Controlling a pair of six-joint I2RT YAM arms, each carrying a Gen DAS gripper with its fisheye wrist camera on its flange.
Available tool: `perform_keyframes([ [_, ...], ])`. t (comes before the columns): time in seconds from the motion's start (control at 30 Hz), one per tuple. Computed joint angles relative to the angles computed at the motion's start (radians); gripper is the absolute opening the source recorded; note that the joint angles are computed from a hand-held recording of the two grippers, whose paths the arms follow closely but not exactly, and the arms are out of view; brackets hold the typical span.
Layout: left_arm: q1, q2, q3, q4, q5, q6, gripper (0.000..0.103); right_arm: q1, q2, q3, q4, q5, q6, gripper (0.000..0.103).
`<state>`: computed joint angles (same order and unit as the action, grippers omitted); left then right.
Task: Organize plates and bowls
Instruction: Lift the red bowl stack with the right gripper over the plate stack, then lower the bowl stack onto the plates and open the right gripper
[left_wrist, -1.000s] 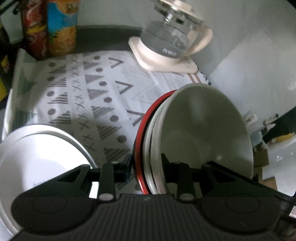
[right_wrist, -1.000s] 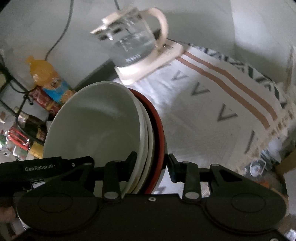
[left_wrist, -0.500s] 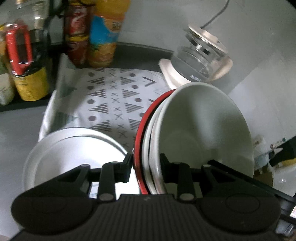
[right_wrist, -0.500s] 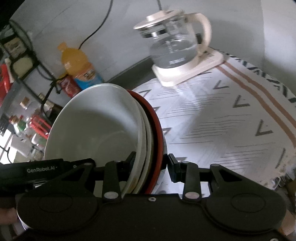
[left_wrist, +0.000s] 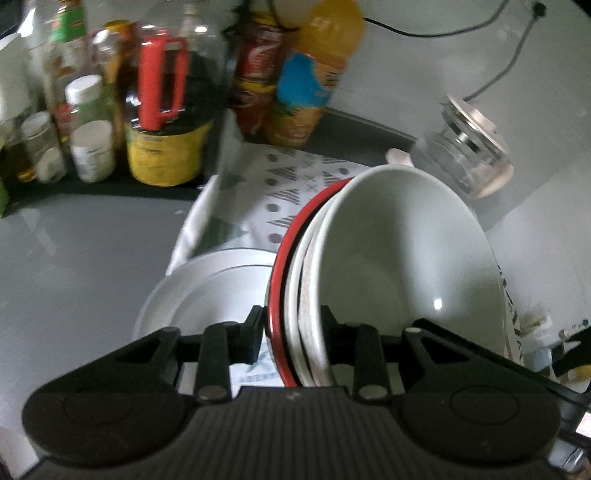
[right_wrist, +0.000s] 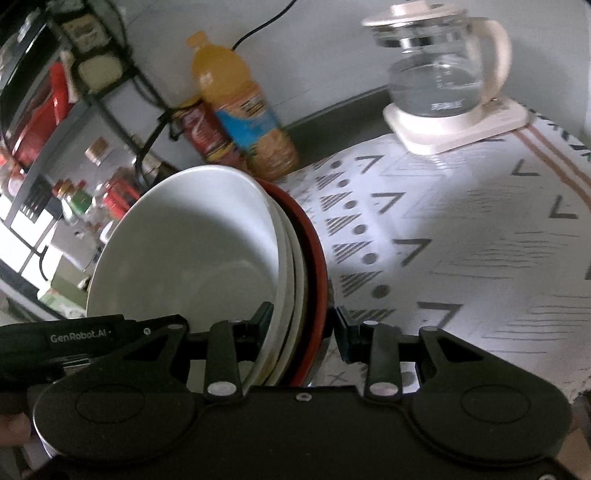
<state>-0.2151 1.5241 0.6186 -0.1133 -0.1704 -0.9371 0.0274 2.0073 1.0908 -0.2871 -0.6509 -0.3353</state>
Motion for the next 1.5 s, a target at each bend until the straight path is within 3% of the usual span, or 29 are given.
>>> perform_keyframes([
  [0.47, 0.089, -0.141, -0.183, 0.002, 0.027, -0.041, 0.029, 0.125, -0.010, -0.052, 0.009, 0.042, 0.005, 0.035],
  [0.97, 0.095, -0.005, -0.203, 0.124, 0.099, -0.025, 0.029, 0.133, 0.031, -0.051, 0.007, 0.134, -0.001, 0.035],
  [1.33, 0.099, 0.016, -0.208, 0.145, 0.110, -0.017, 0.029, 0.138, 0.039, -0.042, -0.008, 0.141, -0.009, 0.035],
  [1.5, 0.109, 0.031, -0.207, 0.155, 0.126, -0.012, 0.032, 0.134, 0.048, -0.031, -0.028, 0.119, -0.010, 0.043],
])
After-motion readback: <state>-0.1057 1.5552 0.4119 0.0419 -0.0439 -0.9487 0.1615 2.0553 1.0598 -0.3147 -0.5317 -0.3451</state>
